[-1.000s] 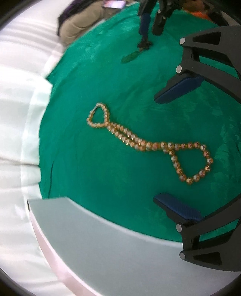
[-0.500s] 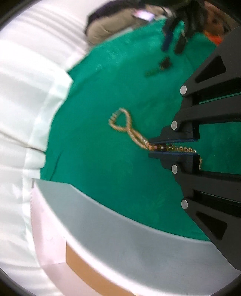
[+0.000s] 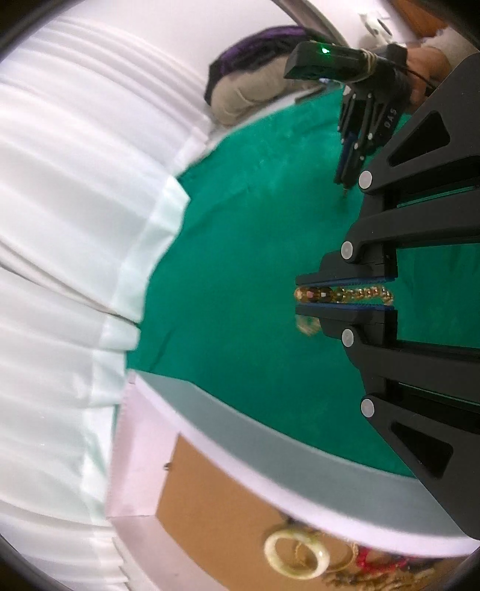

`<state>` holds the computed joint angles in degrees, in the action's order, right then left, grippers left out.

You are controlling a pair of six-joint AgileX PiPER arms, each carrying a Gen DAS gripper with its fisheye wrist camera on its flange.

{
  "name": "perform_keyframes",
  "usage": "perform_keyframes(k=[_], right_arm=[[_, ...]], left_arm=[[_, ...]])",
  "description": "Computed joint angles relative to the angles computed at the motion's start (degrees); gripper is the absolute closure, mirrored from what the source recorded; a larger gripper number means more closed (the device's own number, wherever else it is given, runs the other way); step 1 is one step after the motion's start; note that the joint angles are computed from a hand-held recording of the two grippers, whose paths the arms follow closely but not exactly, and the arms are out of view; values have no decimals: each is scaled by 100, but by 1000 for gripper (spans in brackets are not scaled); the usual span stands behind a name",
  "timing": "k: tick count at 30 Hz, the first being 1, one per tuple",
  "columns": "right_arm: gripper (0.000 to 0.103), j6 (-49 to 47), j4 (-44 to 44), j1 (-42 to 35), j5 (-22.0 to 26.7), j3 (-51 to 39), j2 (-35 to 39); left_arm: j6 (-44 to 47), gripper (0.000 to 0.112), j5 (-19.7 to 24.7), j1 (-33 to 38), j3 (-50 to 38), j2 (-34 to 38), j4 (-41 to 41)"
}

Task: Organize jewelry
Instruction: 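Carry the pearl necklace and green pendant into the white box and release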

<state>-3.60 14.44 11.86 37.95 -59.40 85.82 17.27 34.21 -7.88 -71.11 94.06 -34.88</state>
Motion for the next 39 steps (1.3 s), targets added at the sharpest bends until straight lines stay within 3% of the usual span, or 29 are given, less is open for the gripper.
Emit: perform_keyframes(k=[5, 11, 16, 23, 31, 39], right_arm=[[87, -436, 484, -195, 434, -362, -445], [87, -616, 740, 30, 683, -934, -463], [87, -578, 851, 547, 662, -1419, -269], [87, -355, 570, 1309, 804, -2822, 652], [87, -237, 428, 1955, 1328, -4677, 1878], [87, -75, 315, 2449, 2145, -6359, 3055]], left_arm=[[-54, 107, 397, 221, -124, -626, -88], [79, 107, 1018, 841, -376, -1419, -460], [154, 107, 1746, 1892, -777, -1740, -653], [362, 107, 2928, 3439, -1500, -1668, -1219], [356, 107, 2810, 3854, -1900, -1598, -624], [634, 107, 2623, 4133, -1115, -1322, -625]])
